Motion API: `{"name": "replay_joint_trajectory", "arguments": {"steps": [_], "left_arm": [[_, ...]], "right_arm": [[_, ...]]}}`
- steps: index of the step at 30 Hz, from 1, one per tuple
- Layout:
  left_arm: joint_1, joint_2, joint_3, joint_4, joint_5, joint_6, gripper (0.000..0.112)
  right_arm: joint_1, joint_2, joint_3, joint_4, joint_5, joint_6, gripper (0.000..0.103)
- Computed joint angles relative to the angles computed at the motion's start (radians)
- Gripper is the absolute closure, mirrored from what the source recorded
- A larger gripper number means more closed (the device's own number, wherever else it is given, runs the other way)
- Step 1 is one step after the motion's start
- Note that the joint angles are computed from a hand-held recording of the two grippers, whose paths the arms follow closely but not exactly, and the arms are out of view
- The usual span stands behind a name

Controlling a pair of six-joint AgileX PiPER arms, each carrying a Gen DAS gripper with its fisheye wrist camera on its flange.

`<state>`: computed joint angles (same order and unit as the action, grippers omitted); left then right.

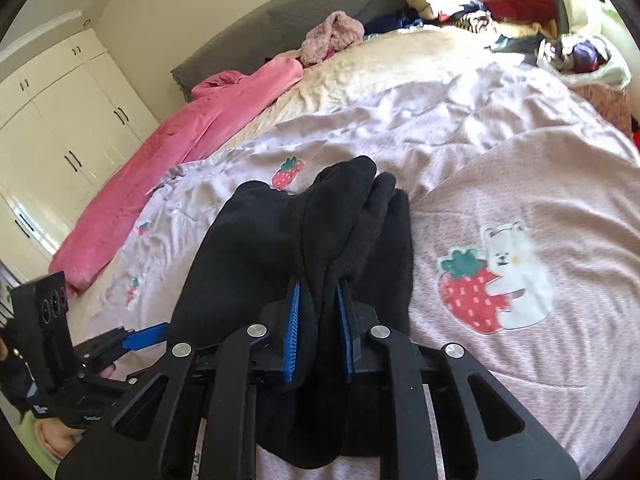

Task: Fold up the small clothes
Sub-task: 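Grasp the folded edge with the right gripper, straighten it, release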

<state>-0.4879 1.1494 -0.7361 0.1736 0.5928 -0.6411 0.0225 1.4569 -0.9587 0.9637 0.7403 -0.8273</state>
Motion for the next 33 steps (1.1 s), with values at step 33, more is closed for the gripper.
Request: {"name": "replay_joint_trajectory", "arguments": {"steps": [33], "left_arm": [[-0.086, -0.060, 0.055, 0.111, 0.039, -0.154, 0.038]], "right_arm": [[0.033, -0.102, 0.210, -0.060, -0.125, 0.072, 0.070]]}}
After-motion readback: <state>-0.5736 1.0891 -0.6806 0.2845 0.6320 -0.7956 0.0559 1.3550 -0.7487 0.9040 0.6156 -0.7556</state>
